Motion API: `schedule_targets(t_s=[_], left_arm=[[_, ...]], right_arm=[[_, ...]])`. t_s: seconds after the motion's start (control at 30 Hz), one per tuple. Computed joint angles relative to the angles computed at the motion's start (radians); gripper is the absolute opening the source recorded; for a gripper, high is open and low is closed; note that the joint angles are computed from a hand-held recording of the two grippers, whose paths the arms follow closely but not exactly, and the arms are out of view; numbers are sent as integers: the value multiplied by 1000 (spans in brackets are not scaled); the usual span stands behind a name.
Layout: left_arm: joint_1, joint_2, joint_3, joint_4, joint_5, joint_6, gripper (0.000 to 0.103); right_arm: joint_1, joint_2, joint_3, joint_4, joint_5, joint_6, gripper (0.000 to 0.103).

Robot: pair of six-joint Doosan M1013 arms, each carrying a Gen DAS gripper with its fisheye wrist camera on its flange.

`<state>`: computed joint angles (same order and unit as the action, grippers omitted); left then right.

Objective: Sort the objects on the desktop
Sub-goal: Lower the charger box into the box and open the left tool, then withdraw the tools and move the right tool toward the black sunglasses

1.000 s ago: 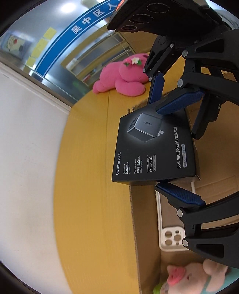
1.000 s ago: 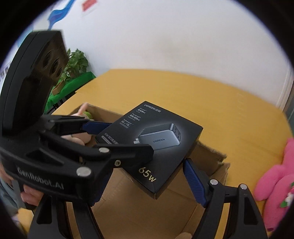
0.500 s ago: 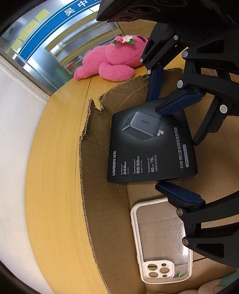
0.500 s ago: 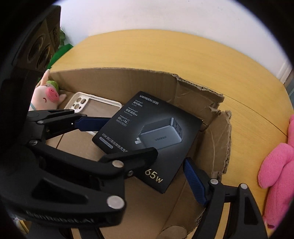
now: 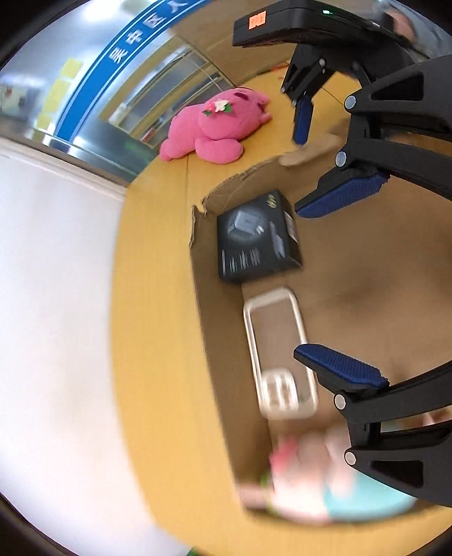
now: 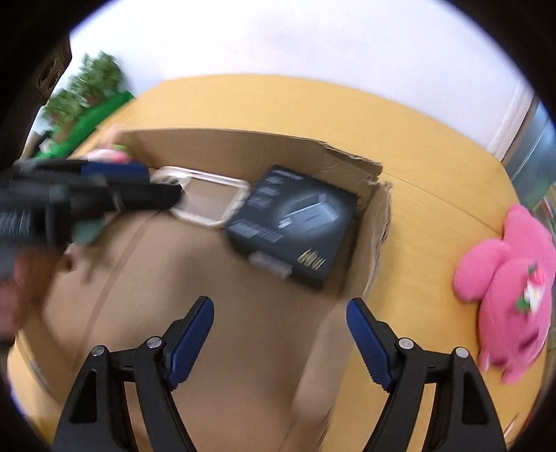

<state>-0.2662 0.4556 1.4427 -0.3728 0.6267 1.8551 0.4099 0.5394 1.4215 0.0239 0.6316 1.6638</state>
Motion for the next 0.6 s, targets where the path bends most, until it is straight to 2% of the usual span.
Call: schedule_targets(t_s=[0.13, 0.23, 0.27, 0.33, 0.47, 0.6], left_arm=[[36, -124, 165, 21, -87, 8, 82], [56, -188, 259, 71, -119, -15, 82], [60, -206, 290, 95, -134, -32, 82], [71, -225, 335, 120, -137, -48, 82], [102, -236, 396, 110, -119, -37, 82], [129, -252, 438, 59, -135, 13, 82]], right_arm=[[28, -67, 112, 51, -68, -11, 79], [40, -104, 173, 106, -83, -5, 79], [48, -109, 179, 84, -71, 24, 79], [67, -104, 188, 34, -42, 80, 79], [58, -134, 245, 123, -90, 129, 79], [84, -151, 272, 37, -128, 235, 79]])
